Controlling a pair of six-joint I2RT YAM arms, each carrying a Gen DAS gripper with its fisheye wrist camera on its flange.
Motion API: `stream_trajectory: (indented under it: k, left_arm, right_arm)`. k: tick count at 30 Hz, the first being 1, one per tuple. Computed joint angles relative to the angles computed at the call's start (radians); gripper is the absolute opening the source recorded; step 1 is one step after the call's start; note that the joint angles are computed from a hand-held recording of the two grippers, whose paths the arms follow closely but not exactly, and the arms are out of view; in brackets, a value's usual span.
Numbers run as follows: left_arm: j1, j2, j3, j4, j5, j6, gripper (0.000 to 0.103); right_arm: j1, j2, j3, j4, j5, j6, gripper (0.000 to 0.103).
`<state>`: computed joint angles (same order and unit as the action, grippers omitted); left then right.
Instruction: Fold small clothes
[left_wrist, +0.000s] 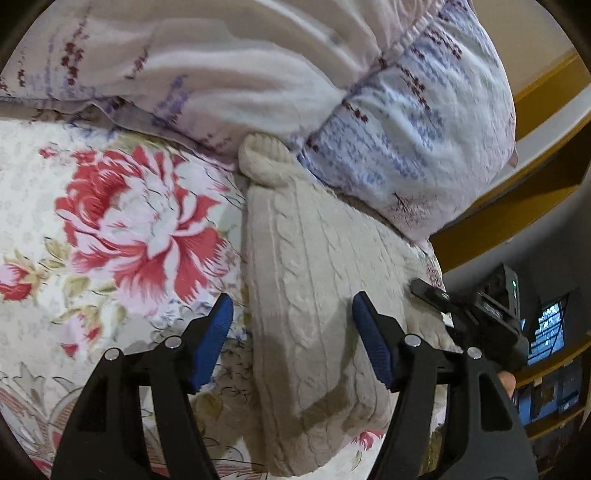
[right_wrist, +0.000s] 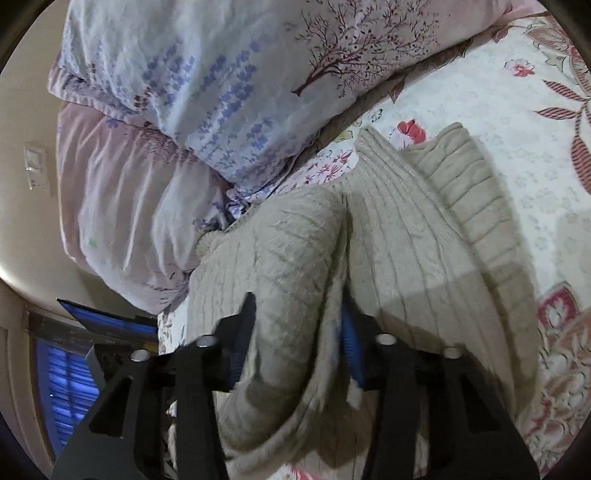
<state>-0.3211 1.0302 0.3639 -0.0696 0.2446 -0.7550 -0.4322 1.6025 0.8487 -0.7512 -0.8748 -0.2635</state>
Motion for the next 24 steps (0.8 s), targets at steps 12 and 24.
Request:
stream_trajectory:
  k: [12,24]
  left_arm:
    - [-0.059,0.007,0.016,0.031,-0.025,0.004,0.074]
    - [-0.174,0.055,0.036,0.05,-0.073,0.027,0.073]
  right_arm:
    - [-0.14,-0.398,-0.144,0.168,-0.026,-0.153,0.016]
    - [-0.182,-0.176,-0.093,0.249,0.116,-0.114,0.018]
